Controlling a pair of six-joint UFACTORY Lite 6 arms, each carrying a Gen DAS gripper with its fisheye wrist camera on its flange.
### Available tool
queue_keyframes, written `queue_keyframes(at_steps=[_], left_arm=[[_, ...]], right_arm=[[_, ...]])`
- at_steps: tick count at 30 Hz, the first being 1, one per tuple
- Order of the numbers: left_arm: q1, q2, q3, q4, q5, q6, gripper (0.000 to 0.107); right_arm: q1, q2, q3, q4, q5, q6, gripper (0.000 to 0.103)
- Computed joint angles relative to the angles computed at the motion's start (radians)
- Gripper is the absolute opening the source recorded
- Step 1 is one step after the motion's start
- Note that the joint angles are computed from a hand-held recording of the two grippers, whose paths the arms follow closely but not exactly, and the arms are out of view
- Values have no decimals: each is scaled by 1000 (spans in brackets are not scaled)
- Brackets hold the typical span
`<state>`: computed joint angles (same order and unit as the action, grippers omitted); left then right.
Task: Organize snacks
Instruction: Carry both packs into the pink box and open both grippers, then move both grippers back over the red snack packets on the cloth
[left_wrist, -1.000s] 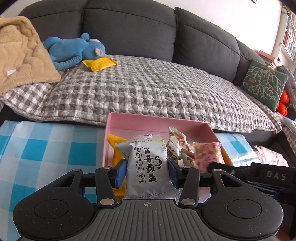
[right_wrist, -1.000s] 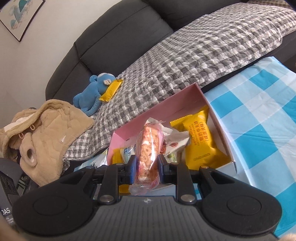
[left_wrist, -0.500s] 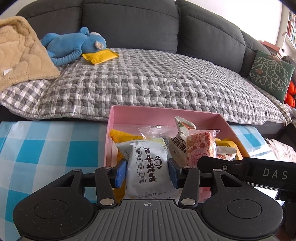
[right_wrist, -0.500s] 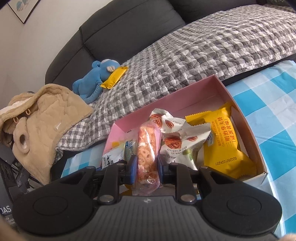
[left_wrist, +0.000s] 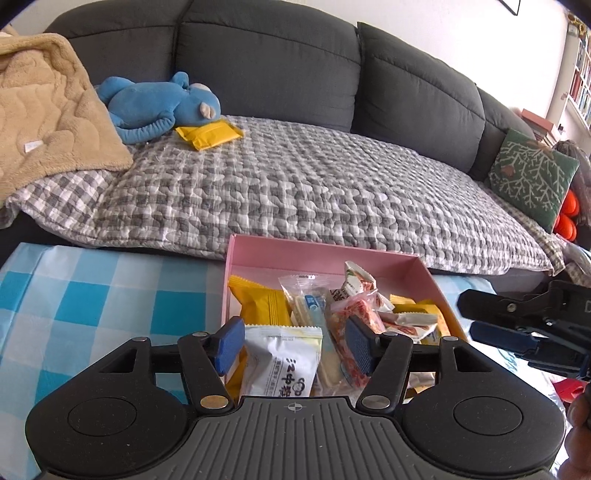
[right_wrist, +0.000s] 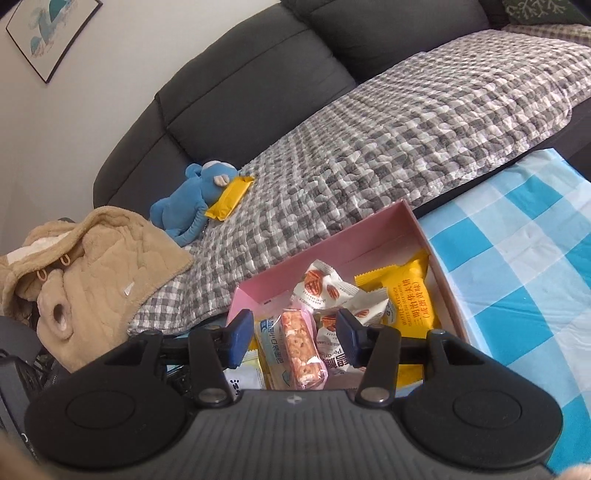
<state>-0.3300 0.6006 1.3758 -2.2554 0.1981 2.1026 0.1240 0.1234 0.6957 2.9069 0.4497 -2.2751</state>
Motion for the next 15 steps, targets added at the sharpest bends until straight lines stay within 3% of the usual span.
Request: queue_keyframes(at_steps=[3, 5, 10, 15], left_arm=[[12, -89, -106, -52, 5, 49, 62], [29, -137, -164, -3, 6, -15, 62], [68, -247, -303, 223, 17, -279, 62], [72, -362, -428, 437, 5, -536, 63]], right_arm=[[-21, -93, -74, -55, -14, 60, 47], [-26, -156, -133, -72, -21, 80, 48], [-22, -324, -273, -92, -97, 116, 50], [47, -490, -384, 71, -235, -12, 52]])
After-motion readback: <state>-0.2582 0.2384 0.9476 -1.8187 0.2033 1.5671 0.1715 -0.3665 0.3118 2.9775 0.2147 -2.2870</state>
